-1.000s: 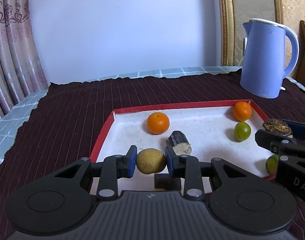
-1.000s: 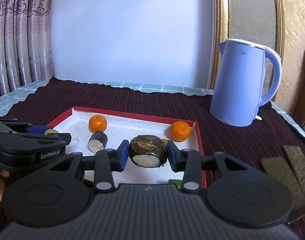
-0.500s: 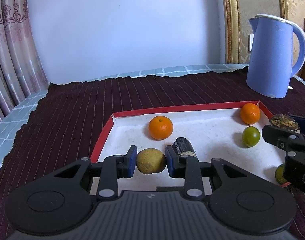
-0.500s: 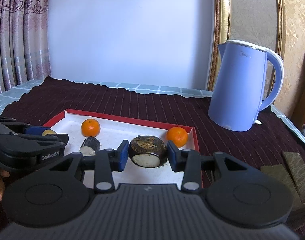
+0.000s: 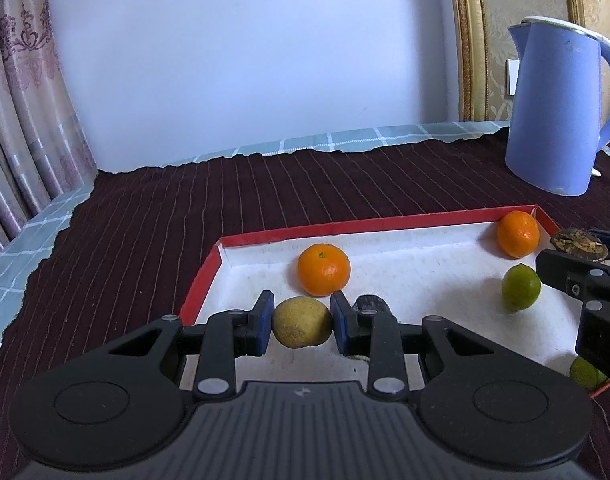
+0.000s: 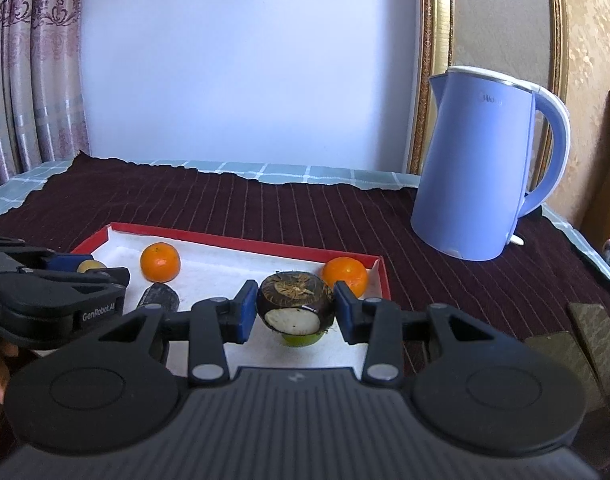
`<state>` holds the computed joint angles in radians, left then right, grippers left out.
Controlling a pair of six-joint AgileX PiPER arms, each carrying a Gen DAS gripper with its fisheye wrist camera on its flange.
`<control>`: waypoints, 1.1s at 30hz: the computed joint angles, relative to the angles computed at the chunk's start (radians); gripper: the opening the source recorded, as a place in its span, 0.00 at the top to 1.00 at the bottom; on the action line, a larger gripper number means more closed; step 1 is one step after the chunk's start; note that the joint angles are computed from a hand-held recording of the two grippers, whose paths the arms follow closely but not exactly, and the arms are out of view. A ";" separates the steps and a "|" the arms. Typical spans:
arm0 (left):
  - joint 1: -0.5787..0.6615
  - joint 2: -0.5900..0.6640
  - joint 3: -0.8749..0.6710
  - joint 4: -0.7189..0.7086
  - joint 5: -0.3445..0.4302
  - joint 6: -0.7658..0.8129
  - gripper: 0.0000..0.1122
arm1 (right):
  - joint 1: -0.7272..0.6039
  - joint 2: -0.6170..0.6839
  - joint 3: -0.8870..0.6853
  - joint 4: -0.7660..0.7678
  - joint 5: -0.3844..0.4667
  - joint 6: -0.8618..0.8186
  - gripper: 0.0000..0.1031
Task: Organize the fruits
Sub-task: 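Carry the yellow fruit with the left gripper while the right carries the dark slice over the tray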
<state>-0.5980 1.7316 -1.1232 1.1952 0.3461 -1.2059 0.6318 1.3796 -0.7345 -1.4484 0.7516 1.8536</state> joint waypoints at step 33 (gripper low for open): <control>-0.014 0.137 -0.175 -0.100 0.062 0.114 0.73 | -0.104 0.115 -0.101 0.001 -0.073 -0.034 0.63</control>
<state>-0.6123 1.8681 -1.2985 1.0957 0.4081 -1.0918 0.5277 1.4950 -0.8357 -1.4474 0.6791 1.8197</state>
